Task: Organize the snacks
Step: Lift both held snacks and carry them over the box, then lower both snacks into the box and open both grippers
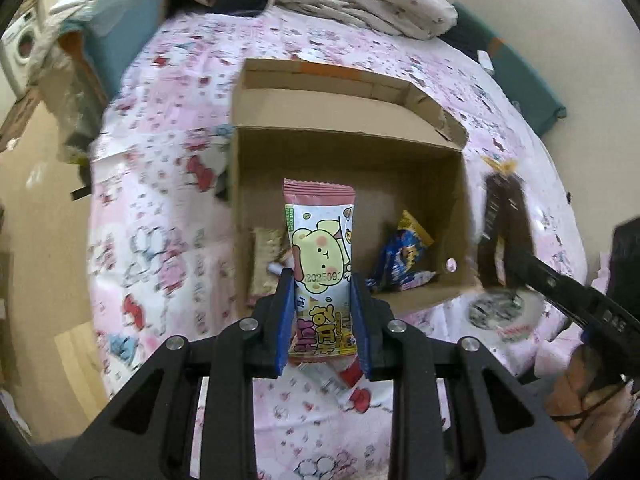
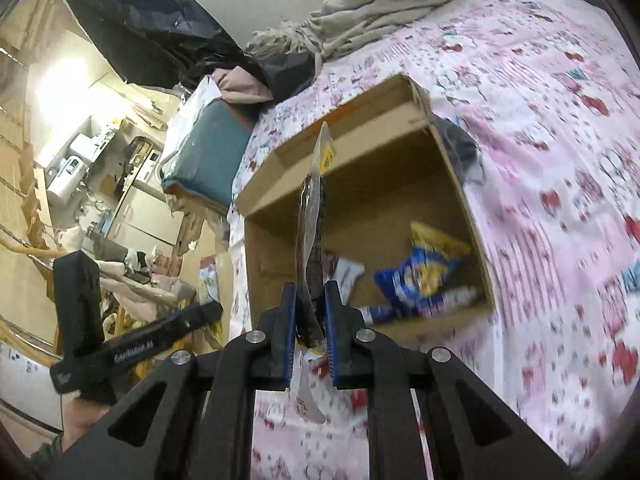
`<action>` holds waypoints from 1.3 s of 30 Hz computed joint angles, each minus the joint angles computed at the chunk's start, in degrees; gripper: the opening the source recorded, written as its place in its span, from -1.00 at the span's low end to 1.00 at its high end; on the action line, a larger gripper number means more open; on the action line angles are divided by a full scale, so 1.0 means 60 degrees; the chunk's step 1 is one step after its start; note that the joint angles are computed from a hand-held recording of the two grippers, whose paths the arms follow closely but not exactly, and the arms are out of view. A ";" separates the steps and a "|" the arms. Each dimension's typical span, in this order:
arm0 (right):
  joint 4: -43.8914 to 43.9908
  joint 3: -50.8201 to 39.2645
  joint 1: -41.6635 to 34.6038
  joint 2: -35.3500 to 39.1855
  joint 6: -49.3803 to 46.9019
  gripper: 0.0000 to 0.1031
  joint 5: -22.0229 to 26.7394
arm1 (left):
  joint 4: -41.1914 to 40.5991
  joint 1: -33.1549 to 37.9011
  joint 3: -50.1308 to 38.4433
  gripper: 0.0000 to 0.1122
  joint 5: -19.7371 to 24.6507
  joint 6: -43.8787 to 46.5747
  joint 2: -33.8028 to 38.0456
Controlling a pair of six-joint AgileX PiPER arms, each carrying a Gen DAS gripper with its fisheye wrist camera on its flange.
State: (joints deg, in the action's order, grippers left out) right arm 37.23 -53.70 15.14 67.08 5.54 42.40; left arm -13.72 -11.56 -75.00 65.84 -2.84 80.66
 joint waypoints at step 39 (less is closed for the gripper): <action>-0.0263 0.0486 0.0623 0.2526 -0.0590 0.64 -0.3004 | -0.0051 -0.0464 0.1479 0.64 -0.2487 -0.0301 0.1182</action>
State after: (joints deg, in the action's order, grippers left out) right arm 35.66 -50.79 18.87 82.23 2.00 24.38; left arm -14.02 -14.34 -66.13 50.92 -4.65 87.75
